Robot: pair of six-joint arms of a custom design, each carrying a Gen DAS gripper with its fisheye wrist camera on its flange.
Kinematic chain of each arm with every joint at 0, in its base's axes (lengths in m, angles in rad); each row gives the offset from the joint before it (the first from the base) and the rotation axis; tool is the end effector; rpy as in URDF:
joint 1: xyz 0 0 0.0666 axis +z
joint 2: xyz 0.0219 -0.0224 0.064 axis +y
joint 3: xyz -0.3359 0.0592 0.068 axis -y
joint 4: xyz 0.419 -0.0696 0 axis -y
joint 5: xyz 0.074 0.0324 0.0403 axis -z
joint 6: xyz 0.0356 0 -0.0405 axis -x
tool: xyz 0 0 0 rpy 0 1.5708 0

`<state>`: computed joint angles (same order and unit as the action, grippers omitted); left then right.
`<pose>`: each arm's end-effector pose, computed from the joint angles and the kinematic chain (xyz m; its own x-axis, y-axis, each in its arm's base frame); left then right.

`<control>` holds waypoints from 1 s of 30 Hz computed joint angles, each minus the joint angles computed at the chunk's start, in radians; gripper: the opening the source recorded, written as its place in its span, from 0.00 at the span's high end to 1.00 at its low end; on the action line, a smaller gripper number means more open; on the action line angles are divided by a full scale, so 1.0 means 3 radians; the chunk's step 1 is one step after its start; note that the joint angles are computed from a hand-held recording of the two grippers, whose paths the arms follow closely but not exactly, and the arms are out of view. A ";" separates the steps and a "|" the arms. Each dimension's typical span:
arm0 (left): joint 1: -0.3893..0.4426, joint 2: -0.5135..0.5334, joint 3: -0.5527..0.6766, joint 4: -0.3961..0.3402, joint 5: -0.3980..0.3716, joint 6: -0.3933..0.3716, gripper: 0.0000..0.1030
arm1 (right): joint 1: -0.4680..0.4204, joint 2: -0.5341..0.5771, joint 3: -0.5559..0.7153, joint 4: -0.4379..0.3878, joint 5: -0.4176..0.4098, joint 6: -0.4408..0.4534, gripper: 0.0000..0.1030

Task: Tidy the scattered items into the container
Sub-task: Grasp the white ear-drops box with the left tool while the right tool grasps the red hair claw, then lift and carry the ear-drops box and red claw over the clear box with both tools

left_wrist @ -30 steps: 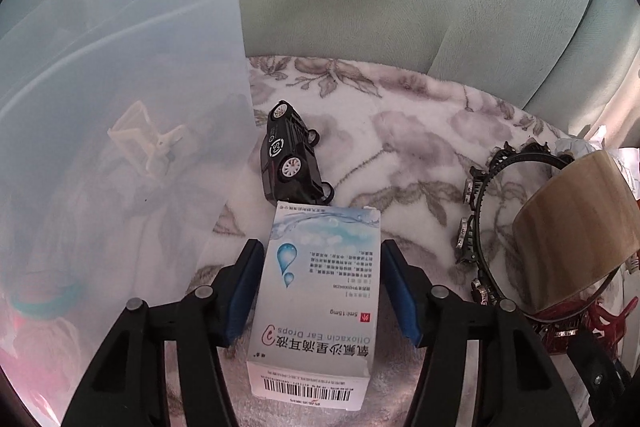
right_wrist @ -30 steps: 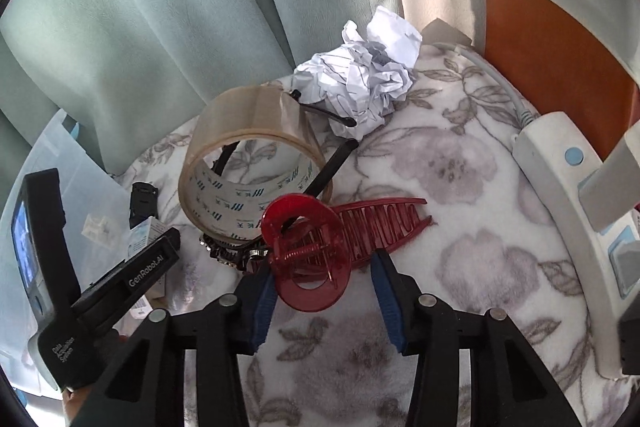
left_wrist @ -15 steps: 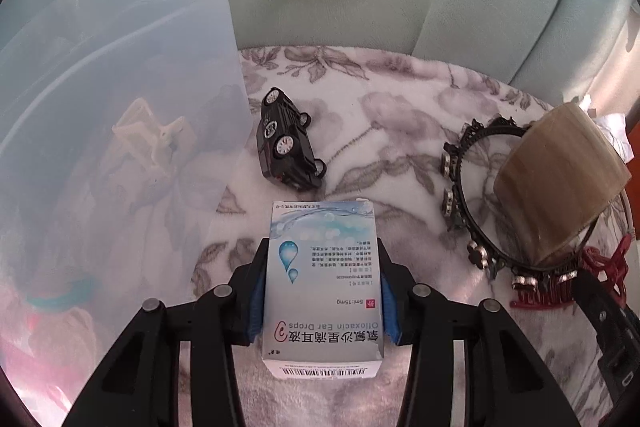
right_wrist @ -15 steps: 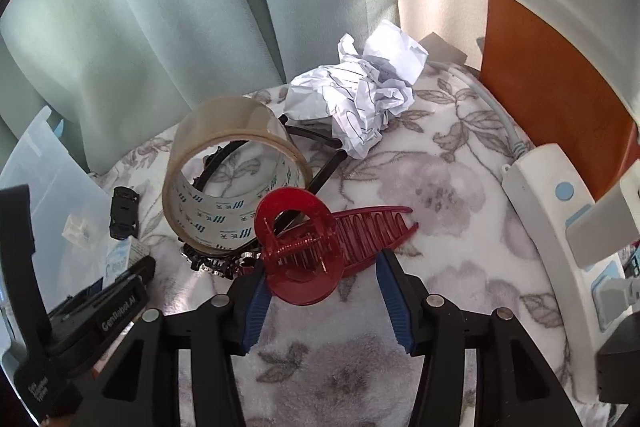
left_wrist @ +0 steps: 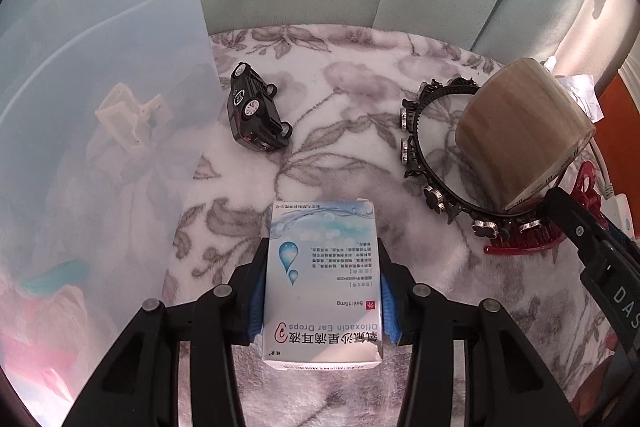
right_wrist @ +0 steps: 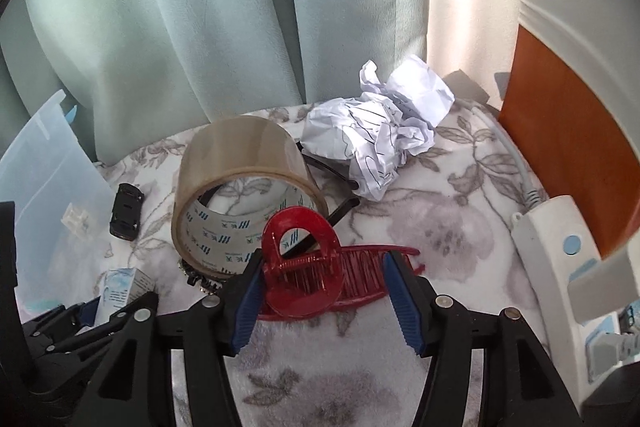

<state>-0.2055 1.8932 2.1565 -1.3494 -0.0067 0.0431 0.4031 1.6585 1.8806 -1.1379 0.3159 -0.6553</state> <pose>0.6346 -0.1324 0.4396 -0.8741 0.1382 -0.4658 0.1635 0.9864 -0.0142 0.5502 0.2222 0.4659 -0.6995 0.3314 -0.6331 0.2869 0.9417 0.1759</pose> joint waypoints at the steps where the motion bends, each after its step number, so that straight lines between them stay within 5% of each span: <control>1: 0.0030 -0.0084 -0.0109 0.0026 0.0023 -0.0015 0.54 | -0.0010 -0.0012 -0.0026 0.0030 -0.0015 -0.0043 0.40; 6: 0.0040 -0.0170 -0.0247 0.0089 0.0033 -0.0028 0.54 | -0.0009 -0.0103 -0.0178 0.0178 -0.0012 -0.0117 0.41; 16: 0.0062 -0.0308 -0.0395 0.0062 0.0070 -0.0023 0.54 | 0.0002 -0.0338 -0.0447 0.0239 -0.0199 -0.0287 0.64; 30: 0.0038 -0.0540 -0.0617 -0.0212 0.0094 -0.0038 0.54 | 0.0083 -0.0832 -0.0841 0.0098 -0.0191 -0.0725 0.64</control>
<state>-0.1939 1.7314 1.9714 -1.4131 0.0216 0.0318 0.4278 1.4090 1.6282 -1.1086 0.2586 -0.8727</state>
